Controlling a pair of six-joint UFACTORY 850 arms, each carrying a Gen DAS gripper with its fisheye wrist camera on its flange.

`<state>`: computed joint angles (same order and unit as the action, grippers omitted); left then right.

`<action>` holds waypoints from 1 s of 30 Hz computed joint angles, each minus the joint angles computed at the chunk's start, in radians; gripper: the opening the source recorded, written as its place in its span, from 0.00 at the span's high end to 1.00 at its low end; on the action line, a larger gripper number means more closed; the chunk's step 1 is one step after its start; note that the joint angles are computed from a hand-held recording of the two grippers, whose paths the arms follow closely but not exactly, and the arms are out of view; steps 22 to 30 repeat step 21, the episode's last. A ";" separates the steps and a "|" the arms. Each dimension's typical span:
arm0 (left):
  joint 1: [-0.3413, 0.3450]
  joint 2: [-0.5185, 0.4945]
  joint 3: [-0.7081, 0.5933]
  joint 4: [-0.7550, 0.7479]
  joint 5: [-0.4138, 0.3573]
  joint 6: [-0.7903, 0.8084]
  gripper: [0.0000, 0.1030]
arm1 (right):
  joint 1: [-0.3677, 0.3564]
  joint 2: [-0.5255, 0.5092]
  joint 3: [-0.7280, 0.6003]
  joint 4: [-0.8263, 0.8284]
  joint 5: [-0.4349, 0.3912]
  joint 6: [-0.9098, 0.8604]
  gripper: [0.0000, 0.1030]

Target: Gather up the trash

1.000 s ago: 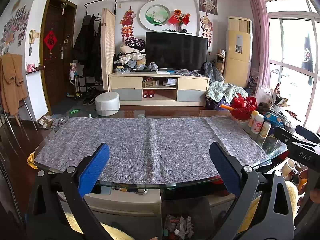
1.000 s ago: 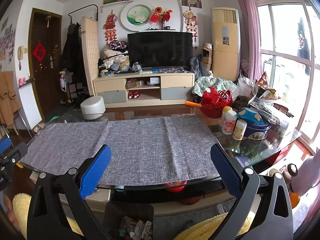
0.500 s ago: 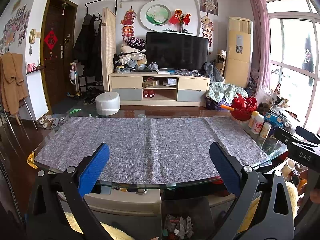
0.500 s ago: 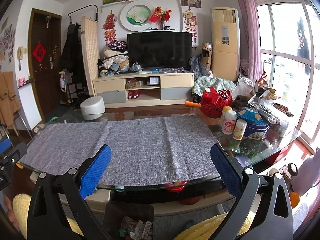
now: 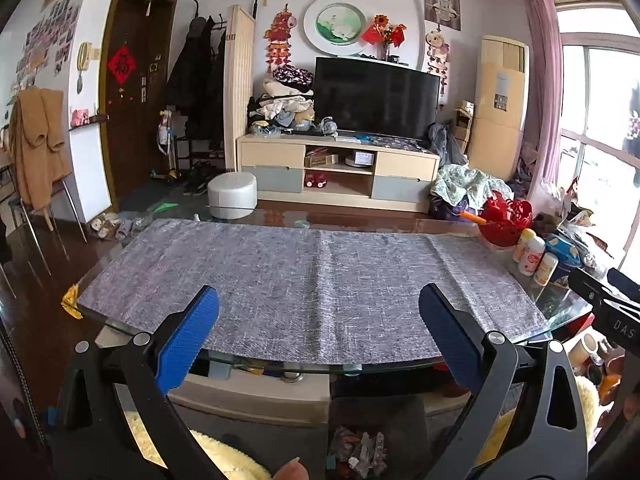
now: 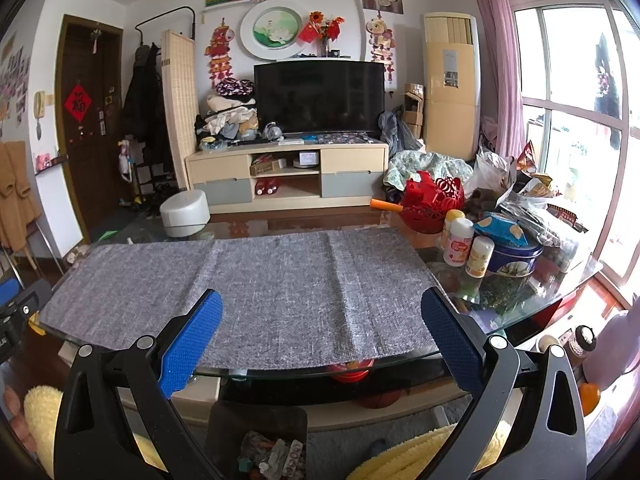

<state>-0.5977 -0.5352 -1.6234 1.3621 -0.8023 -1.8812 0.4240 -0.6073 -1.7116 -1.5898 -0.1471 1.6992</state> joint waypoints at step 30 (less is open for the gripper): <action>-0.010 -0.004 0.000 0.061 -0.008 -0.015 0.08 | 0.005 -0.008 -0.013 0.100 -0.003 -0.092 0.03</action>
